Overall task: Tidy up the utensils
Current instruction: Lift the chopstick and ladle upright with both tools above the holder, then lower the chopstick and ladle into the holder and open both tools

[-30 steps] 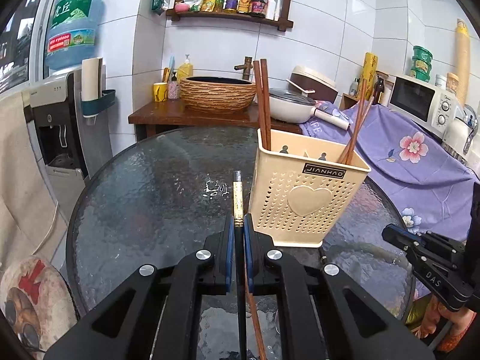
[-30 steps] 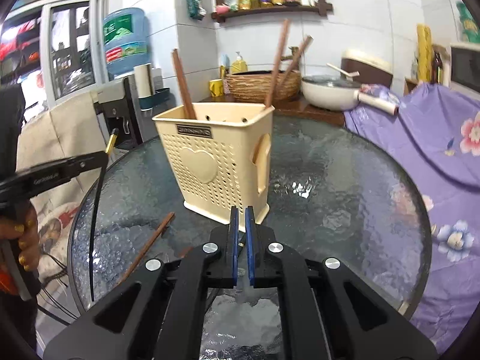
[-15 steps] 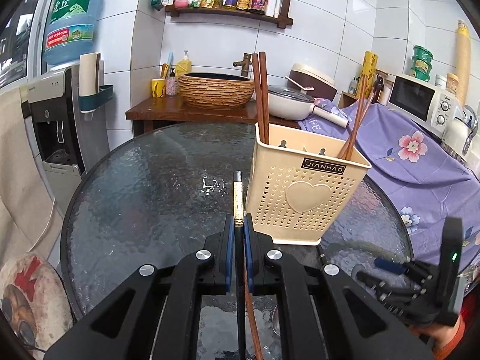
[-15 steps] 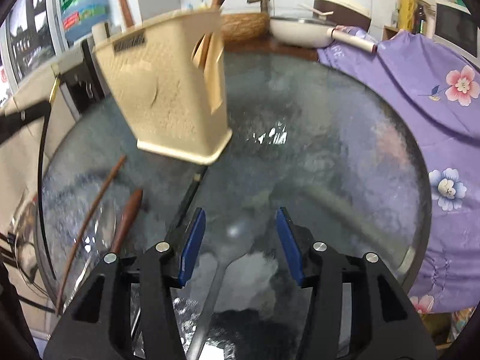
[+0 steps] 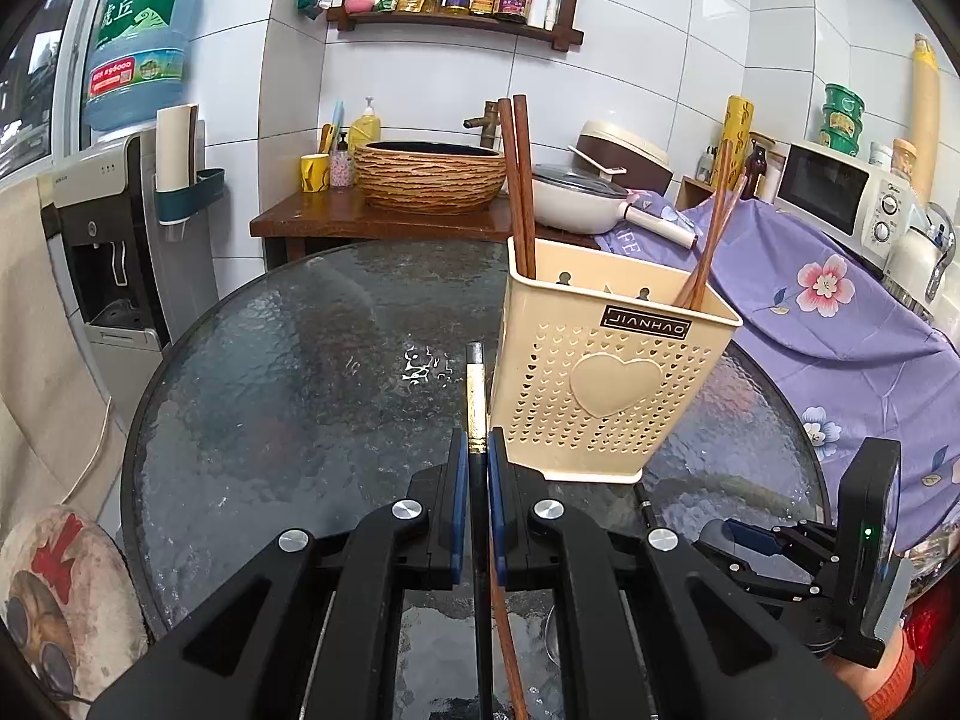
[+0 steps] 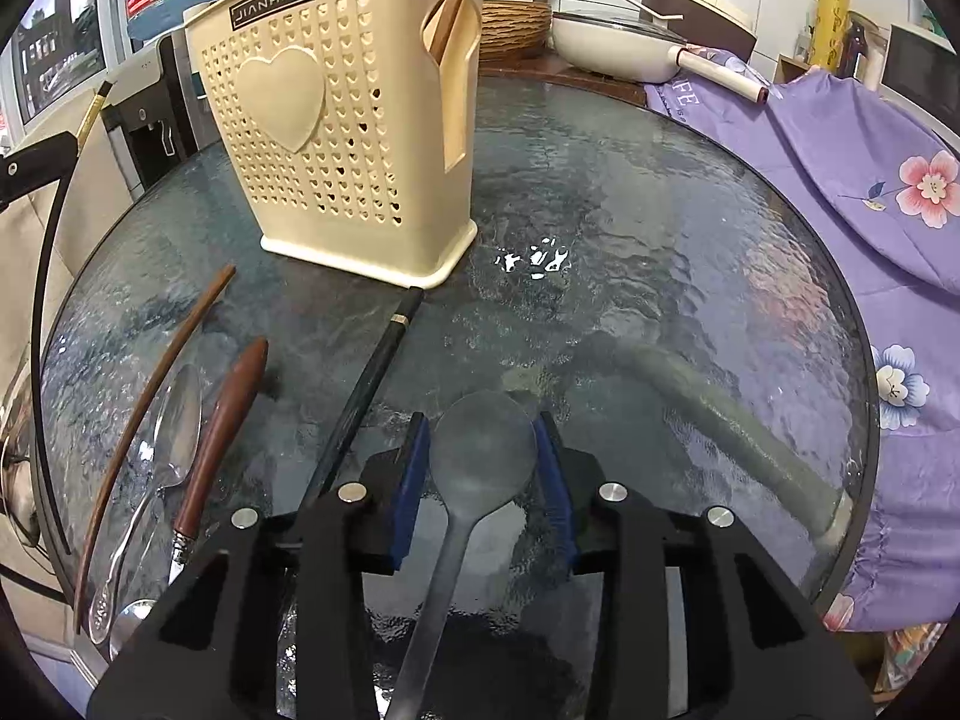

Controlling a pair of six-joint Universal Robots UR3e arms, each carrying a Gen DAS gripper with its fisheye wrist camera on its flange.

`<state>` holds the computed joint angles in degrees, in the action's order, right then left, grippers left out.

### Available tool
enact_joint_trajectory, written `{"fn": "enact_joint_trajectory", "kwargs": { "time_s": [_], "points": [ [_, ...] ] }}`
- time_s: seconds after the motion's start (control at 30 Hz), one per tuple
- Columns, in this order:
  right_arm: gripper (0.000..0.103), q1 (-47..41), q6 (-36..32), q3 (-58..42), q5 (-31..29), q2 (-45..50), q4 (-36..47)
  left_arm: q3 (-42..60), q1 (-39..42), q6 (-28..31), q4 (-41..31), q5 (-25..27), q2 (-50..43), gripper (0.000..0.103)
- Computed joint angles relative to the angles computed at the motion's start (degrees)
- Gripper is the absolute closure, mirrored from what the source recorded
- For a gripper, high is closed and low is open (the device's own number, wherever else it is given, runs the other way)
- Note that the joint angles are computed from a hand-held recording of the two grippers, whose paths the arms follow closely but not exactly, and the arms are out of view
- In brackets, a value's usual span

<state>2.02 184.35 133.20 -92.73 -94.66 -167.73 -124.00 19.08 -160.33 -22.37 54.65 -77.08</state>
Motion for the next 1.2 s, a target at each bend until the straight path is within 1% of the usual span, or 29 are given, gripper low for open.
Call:
{"fn": "enact_joint_trajectory", "kwargs": {
  "time_s": [0.1,0.17,0.23,0.33,0.43,0.5,0.63,0.87,0.97,1.07,1.2],
  "points": [
    [0.067,-1.5,-0.5,1.5,2.6,-1.4,-1.4,-0.2,0.0,-0.1,0.4,-0.1,0.0,0.096],
    [0.067,-2.0,-0.5,2.4,2.9,-3.0,-2.3,-0.3,0.1,-0.2,0.6,-0.3,0.2,0.096],
    [0.067,-2.9,-1.0,3.3,4.5,-5.3,-3.2,-0.5,0.6,-0.2,0.3,-1.0,0.9,0.096],
    [0.067,-5.3,-1.7,4.4,8.0,-11.0,-3.3,-0.9,2.2,-0.1,-0.9,-3.1,3.0,0.096],
    [0.067,-7.1,-2.3,4.1,10.6,-17.8,-1.5,-1.0,3.8,0.3,-2.5,-5.1,5.3,0.096],
    [0.067,-7.8,-3.3,3.2,12.0,-20.5,0.0,-1.0,4.9,0.6,-3.8,-6.5,6.7,0.096],
    [0.067,-8.5,-3.8,1.6,14.0,-22.1,2.1,-1.2,5.9,0.9,-5.1,-7.9,8.5,0.096],
    [0.067,-10.3,-3.5,1.7,17.4,-23.9,4.5,-1.7,7.9,2.4,-8.2,-10.1,11.7,0.096],
    [0.067,-10.6,-3.8,1.8,17.8,-25.1,4.9,-1.5,9.8,3.8,-11.2,-12.3,13.6,0.096],
    [0.067,-11.9,-4.2,1.2,19.9,-27.1,6.7,-1.1,12.1,5.7,-15.3,-15.2,16.3,0.096],
    [0.067,-11.2,-4.2,0.1,19.6,-27.6,6.9,-0.6,13.7,6.7,-17.7,-17.3,18.4,0.096]
  ]
}}
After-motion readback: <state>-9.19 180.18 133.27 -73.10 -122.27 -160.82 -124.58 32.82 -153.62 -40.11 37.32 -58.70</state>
